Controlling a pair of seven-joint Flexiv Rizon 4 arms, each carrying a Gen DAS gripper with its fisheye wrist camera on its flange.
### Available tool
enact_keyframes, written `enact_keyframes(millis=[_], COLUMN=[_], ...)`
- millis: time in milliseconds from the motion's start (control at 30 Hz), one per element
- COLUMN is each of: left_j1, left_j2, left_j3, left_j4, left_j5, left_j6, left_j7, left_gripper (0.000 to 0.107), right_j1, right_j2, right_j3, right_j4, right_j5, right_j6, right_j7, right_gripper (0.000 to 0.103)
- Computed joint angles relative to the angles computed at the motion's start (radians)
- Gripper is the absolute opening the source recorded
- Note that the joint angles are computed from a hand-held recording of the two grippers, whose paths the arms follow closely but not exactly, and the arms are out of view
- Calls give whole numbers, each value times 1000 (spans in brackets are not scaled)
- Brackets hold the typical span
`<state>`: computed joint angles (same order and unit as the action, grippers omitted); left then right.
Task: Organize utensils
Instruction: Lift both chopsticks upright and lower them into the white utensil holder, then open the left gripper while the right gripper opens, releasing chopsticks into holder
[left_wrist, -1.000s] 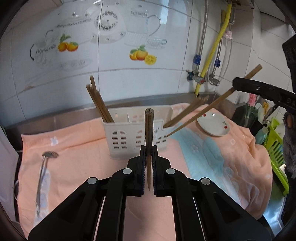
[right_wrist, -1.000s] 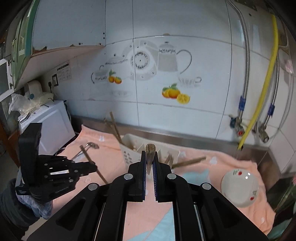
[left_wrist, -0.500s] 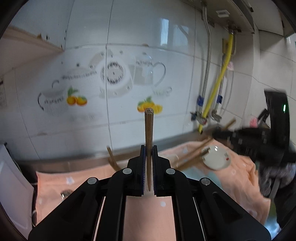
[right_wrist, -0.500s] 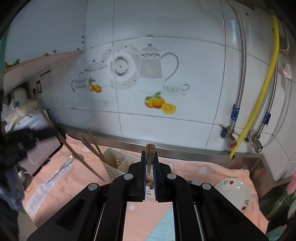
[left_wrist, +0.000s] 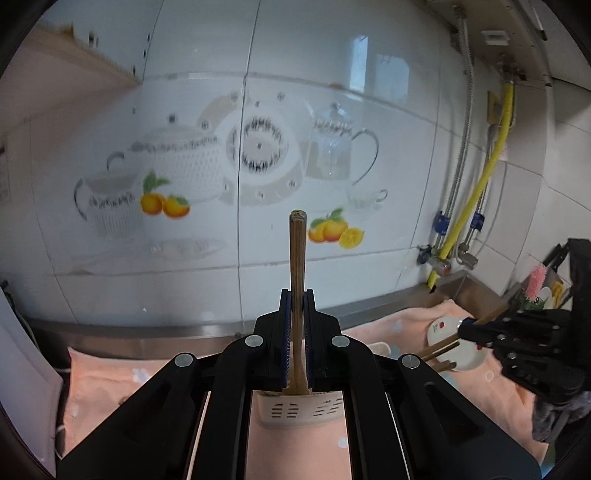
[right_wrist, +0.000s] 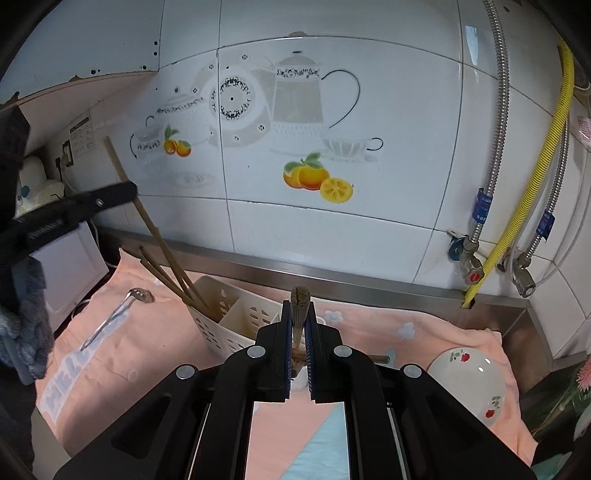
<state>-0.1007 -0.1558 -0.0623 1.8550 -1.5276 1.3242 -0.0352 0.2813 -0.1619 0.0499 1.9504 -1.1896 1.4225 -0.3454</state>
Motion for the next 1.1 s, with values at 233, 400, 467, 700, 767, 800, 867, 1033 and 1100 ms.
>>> enact_keyframes(millis=[233,400,467,700,767,800,867,1033,1100], left_j1=[12,23,26,36,38,40,43,46,46], left_j2=[-39,-51,-53,-57,-57,-57,-59,-59,-57], left_j3=[-9,-15,-18,-24,-26,-27,-27,-31,-33], left_j4=[5,20,23,31,31,32,33,36,37], left_j5=[54,103,114,150,157,159,170,175,171], left_j6=[7,6,10,11,13,13,10,16,18], left_j7=[-57,-86,-90,-114,-118,-118,-131,-131,-125], left_gripper=[5,5,5,6,6,6,6,6,7], right_j1=[0,12,17,34,38,40,42,41,42], right_j2=[-14,-29,-36,-52,-51,-51,-51,-52,-51], right_j3=[1,-6,-7,-20,-25,-29,-31,-36,-39], right_j4=[2,1,1,1,3,4,5,8,8], right_j5=[33,61,77,114,118,115,117,108,102], right_j6=[3,7,9,14,14,15,15,26,29], right_j7=[-27,-40,-51,-69,-71,-67,-66,-56,-49], right_gripper=[6,6,6,7,7,7,7,7,7])
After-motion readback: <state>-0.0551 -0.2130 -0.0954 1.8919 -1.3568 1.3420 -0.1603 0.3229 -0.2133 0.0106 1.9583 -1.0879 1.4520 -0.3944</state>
